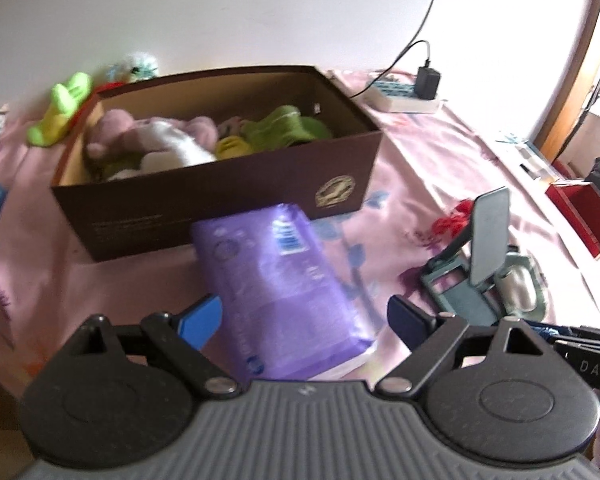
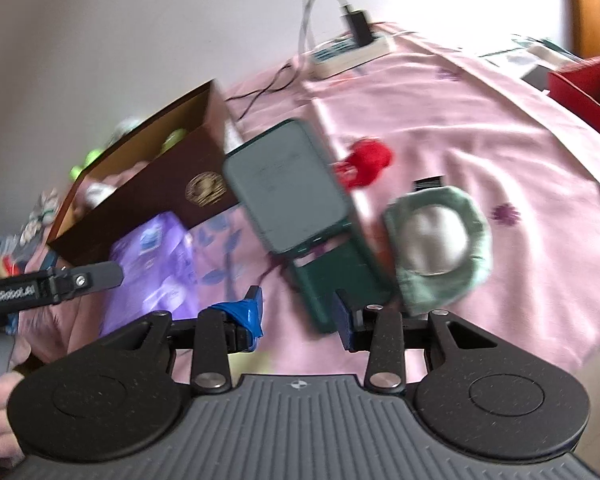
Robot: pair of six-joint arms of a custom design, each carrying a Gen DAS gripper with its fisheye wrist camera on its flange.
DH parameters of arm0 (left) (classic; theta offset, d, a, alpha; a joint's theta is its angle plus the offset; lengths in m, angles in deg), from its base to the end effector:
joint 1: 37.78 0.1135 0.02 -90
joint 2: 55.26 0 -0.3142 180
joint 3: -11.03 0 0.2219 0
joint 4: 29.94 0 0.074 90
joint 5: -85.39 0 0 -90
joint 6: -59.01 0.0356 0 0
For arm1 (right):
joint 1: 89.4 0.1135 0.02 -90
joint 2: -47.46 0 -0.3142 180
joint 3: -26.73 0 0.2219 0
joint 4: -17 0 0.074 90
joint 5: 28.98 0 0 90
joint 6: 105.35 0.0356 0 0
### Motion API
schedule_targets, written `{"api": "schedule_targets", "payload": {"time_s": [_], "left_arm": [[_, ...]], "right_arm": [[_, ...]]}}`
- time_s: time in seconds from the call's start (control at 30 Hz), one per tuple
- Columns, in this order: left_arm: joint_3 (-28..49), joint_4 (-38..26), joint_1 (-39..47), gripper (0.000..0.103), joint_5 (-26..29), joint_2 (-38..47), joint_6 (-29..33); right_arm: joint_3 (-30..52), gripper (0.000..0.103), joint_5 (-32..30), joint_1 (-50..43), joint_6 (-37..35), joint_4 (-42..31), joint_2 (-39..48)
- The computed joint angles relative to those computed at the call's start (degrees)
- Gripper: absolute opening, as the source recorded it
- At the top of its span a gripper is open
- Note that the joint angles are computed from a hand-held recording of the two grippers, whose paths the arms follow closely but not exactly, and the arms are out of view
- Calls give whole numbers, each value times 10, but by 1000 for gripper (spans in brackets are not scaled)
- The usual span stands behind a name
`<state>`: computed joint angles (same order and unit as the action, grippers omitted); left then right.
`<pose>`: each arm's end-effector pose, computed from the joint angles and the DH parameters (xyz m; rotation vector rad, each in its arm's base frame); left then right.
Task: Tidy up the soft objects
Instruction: 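Move the left gripper to the mint-green round pad while the right approaches the red yarn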
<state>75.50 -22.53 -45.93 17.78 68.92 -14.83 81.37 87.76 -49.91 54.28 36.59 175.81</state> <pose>0.3681 -0.0664 0.0972 0.6720 2.3403 -0.4217 0.2720 0.2033 0.0612 0.8004 2.2639 0.3016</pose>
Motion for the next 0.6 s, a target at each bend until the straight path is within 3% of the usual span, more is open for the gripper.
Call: {"api": "schedule_targets", "payload": {"time_s": [0.13, 0.3, 0.47, 0.6], "left_arm": [[12, -9, -8, 89, 38, 8, 4], [22, -48, -27, 91, 55, 12, 63], [16, -70, -48, 92, 73, 12, 120], [6, -64, -79, 92, 71, 11, 131]], "right_arm": [[-39, 22, 7, -21, 16, 35, -1], [-88, 22, -10, -69, 9, 99, 8], [-135, 22, -58, -134, -32, 188, 20], [-155, 23, -117, -199, -97, 245, 33]]}}
